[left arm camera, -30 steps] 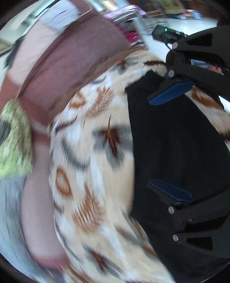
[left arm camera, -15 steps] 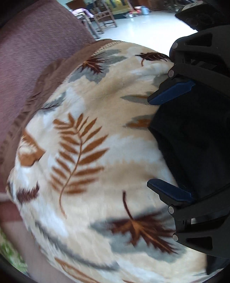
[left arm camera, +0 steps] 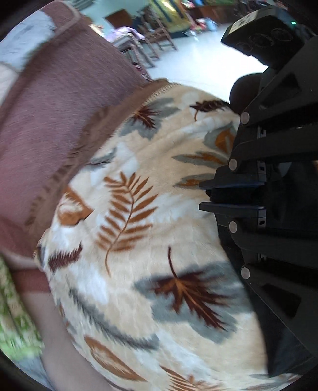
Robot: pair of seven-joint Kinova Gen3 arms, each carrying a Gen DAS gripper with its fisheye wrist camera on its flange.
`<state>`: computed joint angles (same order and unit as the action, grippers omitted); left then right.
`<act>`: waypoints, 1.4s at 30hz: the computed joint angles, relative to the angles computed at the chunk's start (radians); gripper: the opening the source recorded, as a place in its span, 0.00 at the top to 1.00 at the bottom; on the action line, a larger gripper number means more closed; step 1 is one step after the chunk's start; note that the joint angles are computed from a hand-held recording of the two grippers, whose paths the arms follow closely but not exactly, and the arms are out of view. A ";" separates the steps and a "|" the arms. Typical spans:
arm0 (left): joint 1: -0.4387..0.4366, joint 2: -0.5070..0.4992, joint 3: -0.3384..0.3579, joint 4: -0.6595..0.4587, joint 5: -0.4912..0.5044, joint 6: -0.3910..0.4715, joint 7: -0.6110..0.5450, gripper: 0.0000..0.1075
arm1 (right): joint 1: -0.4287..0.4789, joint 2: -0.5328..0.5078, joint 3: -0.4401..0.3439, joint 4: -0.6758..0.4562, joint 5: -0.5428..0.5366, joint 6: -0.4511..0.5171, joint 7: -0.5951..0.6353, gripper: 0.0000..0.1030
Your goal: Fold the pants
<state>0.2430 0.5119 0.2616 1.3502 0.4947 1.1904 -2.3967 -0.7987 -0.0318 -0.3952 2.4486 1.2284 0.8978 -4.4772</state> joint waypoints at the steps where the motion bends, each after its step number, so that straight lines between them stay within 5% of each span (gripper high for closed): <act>1: -0.012 0.004 -0.002 -0.011 0.013 0.007 0.008 0.91 | 0.005 -0.009 0.006 -0.014 0.004 -0.010 0.038 0.77; 8: -0.215 -0.009 -0.040 0.039 0.152 0.053 -0.009 0.91 | 0.037 0.018 0.029 -0.143 0.043 -0.100 0.323 0.78; 14: -0.348 -0.008 -0.099 0.092 0.217 0.029 0.031 0.88 | 0.053 0.153 0.073 -0.294 0.100 -0.219 0.567 0.77; 17: -0.418 -0.028 -0.112 0.129 0.246 0.013 0.023 0.74 | 0.117 0.207 0.023 -0.351 0.077 -0.269 0.689 0.72; 19: -0.478 -0.064 -0.126 0.182 0.288 -0.018 -0.010 0.53 | 0.109 0.238 0.033 -0.386 0.045 -0.302 0.770 0.67; 22: -0.551 -0.108 -0.157 0.240 0.332 -0.045 -0.053 0.51 | 0.020 0.262 0.148 -0.424 -0.012 -0.396 0.876 0.59; 25: -0.593 -0.137 -0.194 0.279 0.334 -0.065 -0.067 0.50 | -0.014 0.260 0.198 -0.432 0.002 -0.496 0.890 0.38; 29: -0.648 -0.158 -0.226 0.319 0.343 -0.065 -0.086 0.50 | 0.084 0.242 0.099 -0.445 -0.086 -0.561 1.040 0.37; 33: -0.713 -0.158 -0.251 0.353 0.382 -0.045 -0.125 0.45 | 0.071 0.158 0.099 -0.426 -0.212 -0.466 1.132 0.38; 35: -0.728 -0.149 -0.258 0.359 0.385 -0.032 -0.126 0.45 | 0.000 0.142 0.186 -0.436 -0.293 -0.385 1.169 0.58; 37: -0.733 -0.148 -0.261 0.365 0.381 -0.031 -0.131 0.45 | 0.004 0.165 0.219 -0.480 -0.362 -0.332 1.219 0.65; 42: -0.739 -0.172 -0.268 0.394 0.366 -0.038 -0.160 0.45 | 0.067 0.223 0.220 -0.546 -0.453 -0.349 1.296 0.61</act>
<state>-0.4960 0.3401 -0.0060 1.7446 0.8608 1.1527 -2.5565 -0.7318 0.1910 -0.1755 1.9029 0.7756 0.5488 -3.1812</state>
